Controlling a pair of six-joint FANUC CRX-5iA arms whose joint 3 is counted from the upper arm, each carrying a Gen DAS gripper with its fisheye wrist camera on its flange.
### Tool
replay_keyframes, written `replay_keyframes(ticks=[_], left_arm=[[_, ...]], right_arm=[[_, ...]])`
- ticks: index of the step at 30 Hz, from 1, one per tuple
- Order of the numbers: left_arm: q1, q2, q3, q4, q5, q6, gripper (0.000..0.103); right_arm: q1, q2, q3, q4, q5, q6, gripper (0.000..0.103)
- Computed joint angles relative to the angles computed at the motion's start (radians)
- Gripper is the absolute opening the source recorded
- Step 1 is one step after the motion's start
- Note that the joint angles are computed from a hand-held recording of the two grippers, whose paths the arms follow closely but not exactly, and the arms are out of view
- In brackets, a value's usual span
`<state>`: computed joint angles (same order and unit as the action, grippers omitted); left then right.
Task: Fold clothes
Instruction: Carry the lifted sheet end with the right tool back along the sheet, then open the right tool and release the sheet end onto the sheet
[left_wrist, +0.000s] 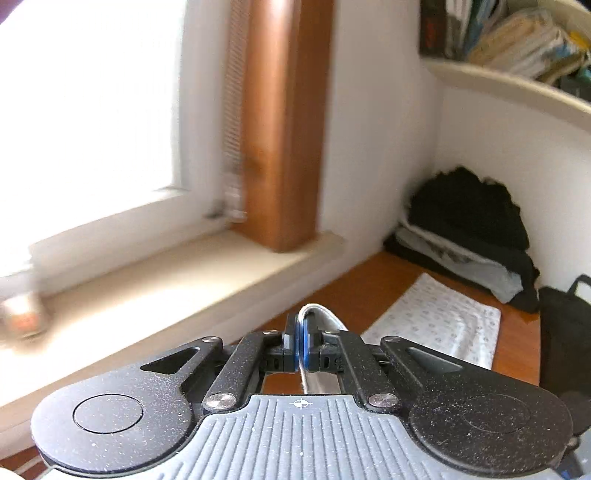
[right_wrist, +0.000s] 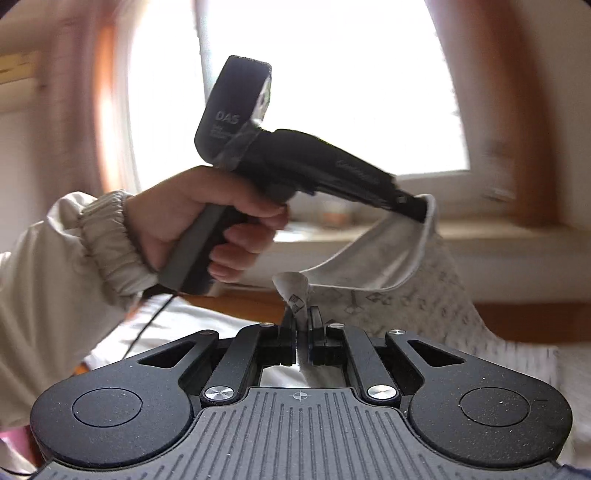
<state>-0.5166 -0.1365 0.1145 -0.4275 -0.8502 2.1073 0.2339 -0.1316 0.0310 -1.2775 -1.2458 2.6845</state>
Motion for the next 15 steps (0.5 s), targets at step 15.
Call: replay_keyframes(ticks=[15], left_arm=[[-0.369, -0.561, -0.189, -0.486, -0.689, 0.348, 0.002]], right_arm=[[0.602, 0.013, 0.062, 0.105, 0.152, -0.100, 0.007]])
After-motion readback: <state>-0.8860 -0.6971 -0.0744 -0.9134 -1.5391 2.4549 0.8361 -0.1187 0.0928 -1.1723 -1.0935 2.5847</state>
